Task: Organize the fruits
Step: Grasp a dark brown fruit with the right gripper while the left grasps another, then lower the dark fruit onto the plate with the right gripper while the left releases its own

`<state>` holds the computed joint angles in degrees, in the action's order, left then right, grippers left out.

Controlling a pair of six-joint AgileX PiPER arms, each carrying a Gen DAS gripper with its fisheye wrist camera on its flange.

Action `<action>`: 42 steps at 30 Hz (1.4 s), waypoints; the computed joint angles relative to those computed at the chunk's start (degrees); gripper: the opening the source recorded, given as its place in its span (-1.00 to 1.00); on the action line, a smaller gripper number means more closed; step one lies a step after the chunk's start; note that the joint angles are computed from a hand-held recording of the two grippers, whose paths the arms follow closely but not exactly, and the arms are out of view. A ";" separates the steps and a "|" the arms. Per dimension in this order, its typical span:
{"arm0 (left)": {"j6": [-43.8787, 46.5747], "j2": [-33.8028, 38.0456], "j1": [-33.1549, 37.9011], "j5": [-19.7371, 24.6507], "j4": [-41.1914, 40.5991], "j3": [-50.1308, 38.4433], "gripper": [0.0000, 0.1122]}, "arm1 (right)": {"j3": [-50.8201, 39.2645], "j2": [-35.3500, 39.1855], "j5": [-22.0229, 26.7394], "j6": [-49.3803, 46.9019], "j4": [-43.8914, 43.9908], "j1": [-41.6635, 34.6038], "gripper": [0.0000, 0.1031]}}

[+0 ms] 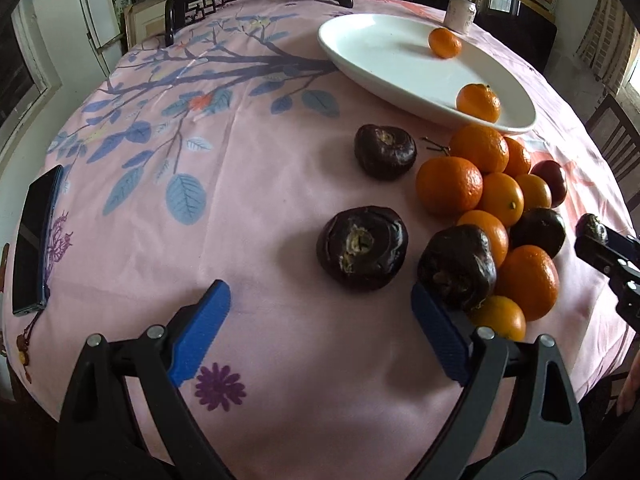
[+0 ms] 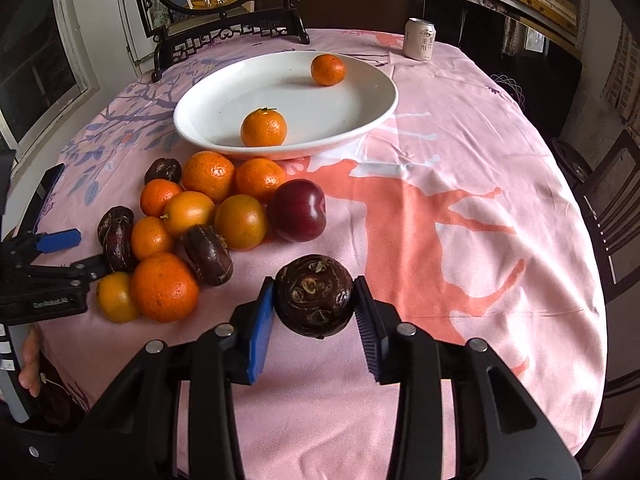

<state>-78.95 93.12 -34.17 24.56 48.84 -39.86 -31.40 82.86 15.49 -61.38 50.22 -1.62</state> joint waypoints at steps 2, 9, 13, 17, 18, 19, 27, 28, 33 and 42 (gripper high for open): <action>-1.90 0.71 0.18 -1.26 2.04 -0.51 0.53 | 0.24 -0.86 0.65 -0.99 0.92 -0.92 -0.23; 1.79 0.96 -0.20 -2.53 -1.37 -3.03 -0.26 | -0.26 -1.53 3.57 -2.24 2.65 -3.48 -0.23; 1.69 -1.27 -0.13 -3.15 -1.92 -1.85 -0.26 | -0.51 -2.41 4.11 -3.55 3.95 -3.54 -0.23; 2.41 -4.26 -0.32 -1.79 -2.67 -1.51 -0.26 | -1.17 -2.13 4.64 -3.85 4.48 -3.52 -0.23; 2.87 -4.87 -0.27 -1.49 -3.13 -1.57 -0.26 | -1.30 -2.07 4.68 -3.88 4.56 -3.50 -0.23; 4.06 -5.49 -0.05 -1.48 -4.13 -1.68 -0.26 | -1.48 -1.98 4.83 -3.97 4.74 -3.60 -0.23; 18.84 -6.19 1.91 -0.20 -14.85 -7.23 -0.26 | -5.57 0.23 6.35 -0.86 1.77 -2.31 -0.23; 22.49 -5.56 2.69 0.45 -17.22 -9.38 -0.25 | -6.95 0.83 6.56 0.45 0.35 -1.66 -0.23; 44.71 3.56 8.87 6.06 -33.57 -27.56 -0.25 | -20.76 7.69 9.84 7.56 -6.62 1.70 -0.23; 57.43 36.78 16.32 26.71 -47.42 -79.13 -0.25 | -58.01 33.67 18.21 28.10 -27.81 7.56 -0.24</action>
<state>-21.52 129.90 -17.85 51.27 1.42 -118.98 -89.41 116.53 33.70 -33.28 22.41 5.93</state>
